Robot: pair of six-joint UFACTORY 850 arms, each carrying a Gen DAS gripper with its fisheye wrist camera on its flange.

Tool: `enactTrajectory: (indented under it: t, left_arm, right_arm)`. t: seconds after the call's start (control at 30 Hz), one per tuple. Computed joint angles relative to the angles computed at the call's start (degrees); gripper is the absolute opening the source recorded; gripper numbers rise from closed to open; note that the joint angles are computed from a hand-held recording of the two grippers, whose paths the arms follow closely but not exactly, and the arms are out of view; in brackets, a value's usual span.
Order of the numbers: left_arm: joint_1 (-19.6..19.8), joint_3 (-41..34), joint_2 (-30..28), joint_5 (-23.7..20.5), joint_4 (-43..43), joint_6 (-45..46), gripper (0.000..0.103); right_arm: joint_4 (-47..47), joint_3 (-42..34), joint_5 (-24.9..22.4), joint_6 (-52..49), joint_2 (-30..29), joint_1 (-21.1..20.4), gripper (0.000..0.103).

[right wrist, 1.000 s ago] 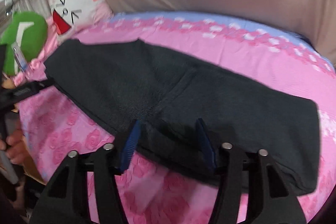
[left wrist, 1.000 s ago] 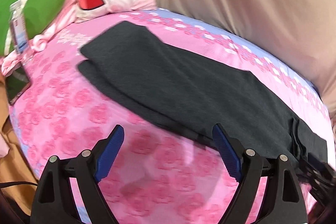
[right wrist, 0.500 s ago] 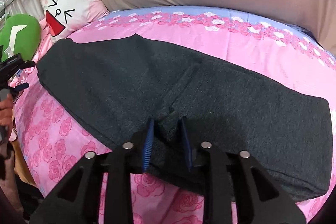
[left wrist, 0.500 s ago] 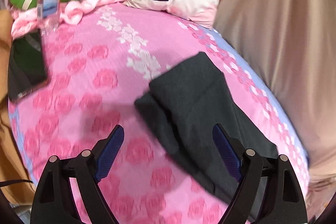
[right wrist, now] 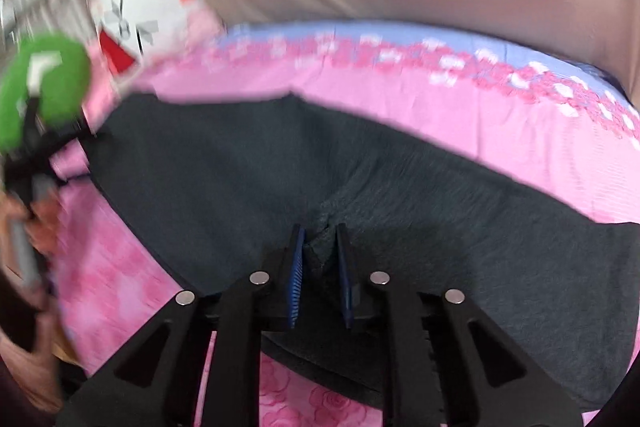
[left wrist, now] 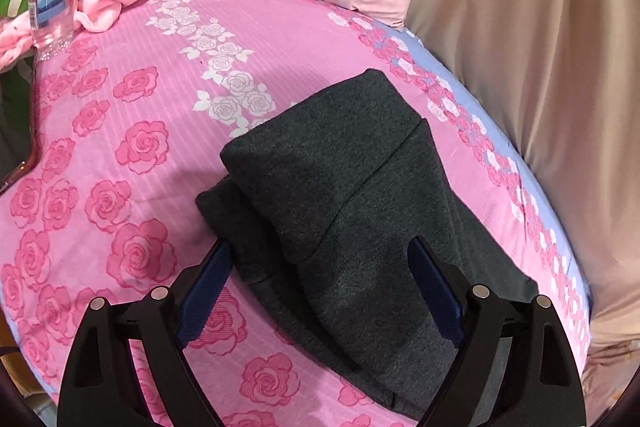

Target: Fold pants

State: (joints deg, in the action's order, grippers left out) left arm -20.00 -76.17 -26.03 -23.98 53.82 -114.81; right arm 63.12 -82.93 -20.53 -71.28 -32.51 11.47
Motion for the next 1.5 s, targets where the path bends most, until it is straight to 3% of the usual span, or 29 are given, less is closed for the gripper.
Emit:
enactTrajectory:
  t: [0.03,0.07,0.1,0.13,0.23,0.3,0.4,0.43,0.53,0.6,0.63,0.67,0.7,0.73,0.77,0.9,1.1,1.23,1.3,1.4,1.47,1.5]
  left_arm:
    - [-0.2,0.5,0.4,-0.3,2.9,-2.8,0.049]
    - [-0.8,0.4,0.6,-3.0,4.1,-3.3,0.029]
    - [-0.9,0.5,1.0,-3.8,4.5,-2.6,0.015]
    - [-0.7,1.7,2.1,-2.2,6.4,-4.1,0.014]
    - [-0.7,5.3,6.1,0.6,8.5,-6.7,0.013]
    - [-0.6,6.2,6.9,0.2,2.6,-2.0,0.015]
    - [0.0,5.0,3.7,-2.5,-7.1,5.9,0.035]
    - [-0.3,5.3,4.2,-3.2,-5.7,3.9,0.052]
    - [-1.0,5.0,4.2,-5.1,-3.5,-2.0,0.085]
    - [-0.3,4.6,3.5,-3.1,-4.6,-2.7,0.087]
    - [-0.5,4.0,2.9,-3.9,-2.7,-4.7,0.087]
    - [-0.3,3.5,2.5,-3.0,-0.7,-5.9,0.079]
    - [0.1,3.3,2.1,0.2,-1.1,-4.6,0.037]
    - [0.5,2.7,1.5,1.6,-3.9,-1.8,0.022]
    - [0.2,1.7,1.2,1.0,-4.4,-1.5,0.016]
    - [-4.0,-2.7,2.1,-3.6,6.5,-5.2,0.013]
    - [-13.2,-18.2,-2.4,-5.2,6.7,11.9,0.013]
    - [-18.8,-32.4,-12.3,-4.5,-7.9,34.6,0.014]
    - [-20.4,-39.2,-18.1,-5.6,-19.1,46.3,0.017]
    - [-22.6,-57.0,-32.0,-15.1,-32.1,62.5,0.024]
    - [-24.3,-65.6,-38.5,-22.3,-32.0,65.4,0.024]
    - [-24.7,-66.3,-39.0,-23.7,-30.3,64.5,0.024]
  right_arm:
    - [2.7,1.0,0.0,-2.7,0.6,-0.1,0.025]
    - [6.2,1.9,-0.4,-5.9,1.3,-0.4,0.039]
    - [10.8,3.2,-0.4,-10.1,2.2,-0.8,0.051]
    - [14.5,4.5,-0.3,-13.5,3.3,-1.2,0.055]
    - [18.2,6.7,-0.5,-17.0,5.0,-2.2,0.057]
    - [20.0,8.0,-1.6,-18.8,5.6,-3.1,0.059]
    - [17.6,8.4,-3.0,-15.5,5.0,-4.0,0.061]
    - [16.7,8.3,-4.0,-14.1,4.8,-4.4,0.061]
    - [23.1,10.7,-4.1,-20.8,6.6,-5.3,0.063]
    - [24.7,12.1,-4.1,-22.9,7.5,-5.9,0.066]
    - [24.8,12.5,-4.1,-22.9,7.7,-6.1,0.066]
    - [25.3,13.0,-4.1,-23.3,7.9,-6.5,0.066]
    - [26.1,13.6,-4.5,-23.9,8.3,-7.0,0.066]
    - [26.8,13.9,-4.9,-24.4,8.5,-7.3,0.066]
    - [27.8,14.3,-5.3,-25.2,8.7,-7.7,0.068]
    - [34.3,16.6,-7.1,-31.1,10.2,-9.5,0.075]
    - [40.0,19.0,-9.5,-34.9,11.8,-13.2,0.075]
    - [42.9,20.0,-8.5,-36.2,12.6,-16.5,0.077]
    - [44.0,20.3,-8.5,-36.3,12.6,-18.1,0.077]
    - [43.5,20.3,-8.9,-34.0,12.6,-20.4,0.077]
    - [42.6,20.2,-9.1,-32.4,12.8,-21.6,0.077]
    - [42.5,20.2,-9.2,-32.4,12.8,-22.0,0.078]
